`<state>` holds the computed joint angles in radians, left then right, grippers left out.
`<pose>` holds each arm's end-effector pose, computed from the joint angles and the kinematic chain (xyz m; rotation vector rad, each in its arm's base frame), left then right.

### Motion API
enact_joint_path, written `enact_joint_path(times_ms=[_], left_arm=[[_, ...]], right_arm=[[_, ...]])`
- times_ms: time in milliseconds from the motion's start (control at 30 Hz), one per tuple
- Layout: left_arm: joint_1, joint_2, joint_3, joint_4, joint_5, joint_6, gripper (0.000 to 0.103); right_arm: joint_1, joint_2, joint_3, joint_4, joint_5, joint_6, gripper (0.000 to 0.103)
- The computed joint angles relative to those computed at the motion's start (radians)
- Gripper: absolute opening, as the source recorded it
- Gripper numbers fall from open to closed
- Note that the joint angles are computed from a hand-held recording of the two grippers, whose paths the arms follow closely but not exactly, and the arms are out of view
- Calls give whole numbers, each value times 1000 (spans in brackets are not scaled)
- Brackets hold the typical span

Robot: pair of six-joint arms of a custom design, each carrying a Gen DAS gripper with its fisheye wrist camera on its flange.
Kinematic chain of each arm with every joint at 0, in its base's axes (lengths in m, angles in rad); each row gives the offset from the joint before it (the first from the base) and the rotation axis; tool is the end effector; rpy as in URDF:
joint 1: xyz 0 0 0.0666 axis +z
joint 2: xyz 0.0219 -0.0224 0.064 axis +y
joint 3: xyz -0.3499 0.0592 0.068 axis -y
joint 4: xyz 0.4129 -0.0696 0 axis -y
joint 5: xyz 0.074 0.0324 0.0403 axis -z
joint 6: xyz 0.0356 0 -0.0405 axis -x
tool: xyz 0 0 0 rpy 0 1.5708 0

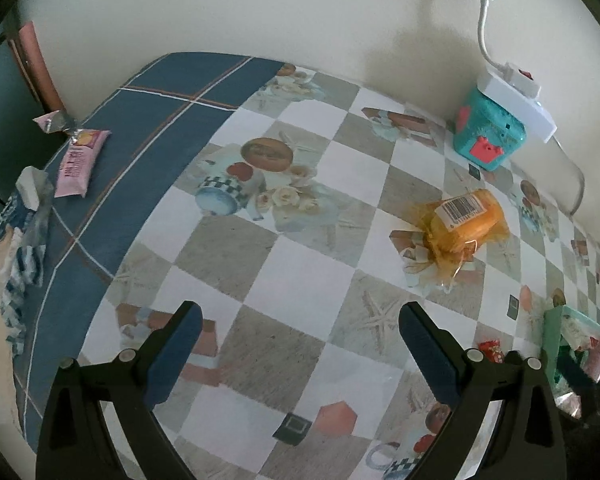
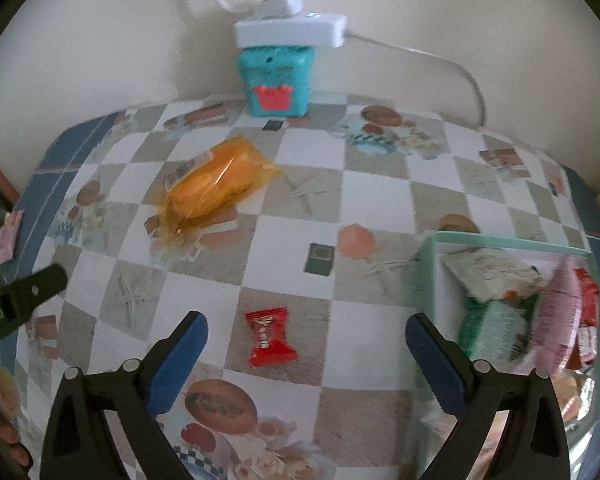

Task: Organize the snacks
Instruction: 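Move both tools back over the orange Swiss roll and red candy, then grasp the small red candy with the right gripper while the left grasps the orange Swiss roll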

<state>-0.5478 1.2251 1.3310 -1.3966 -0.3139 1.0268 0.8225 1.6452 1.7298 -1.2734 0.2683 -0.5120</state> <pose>0.3534 -0.2032 0.4228 -0.7052 2.6316 0.0322 0.3932 0.4091 0.4088 -0.3451 2.6568 0.0365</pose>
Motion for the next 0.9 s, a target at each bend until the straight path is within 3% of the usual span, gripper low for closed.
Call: enact_joint_path(times_ms=[167, 400, 533, 767, 900], left_arm=[[4, 21, -1, 12, 12, -6, 99], [1, 37, 2, 13, 20, -12, 99], [-2, 41, 7, 10, 17, -14, 99], [-4, 48, 9, 12, 19, -20, 99], [-9, 58, 14, 10, 22, -21, 99]], right_arm=[[7, 25, -13, 6, -28, 19, 86], [7, 29, -28, 16, -52, 27, 82], [7, 31, -29, 17, -56, 25, 71], [-1, 18, -41, 40, -77, 37, 43], [-14, 4, -59, 58, -95, 35, 34]])
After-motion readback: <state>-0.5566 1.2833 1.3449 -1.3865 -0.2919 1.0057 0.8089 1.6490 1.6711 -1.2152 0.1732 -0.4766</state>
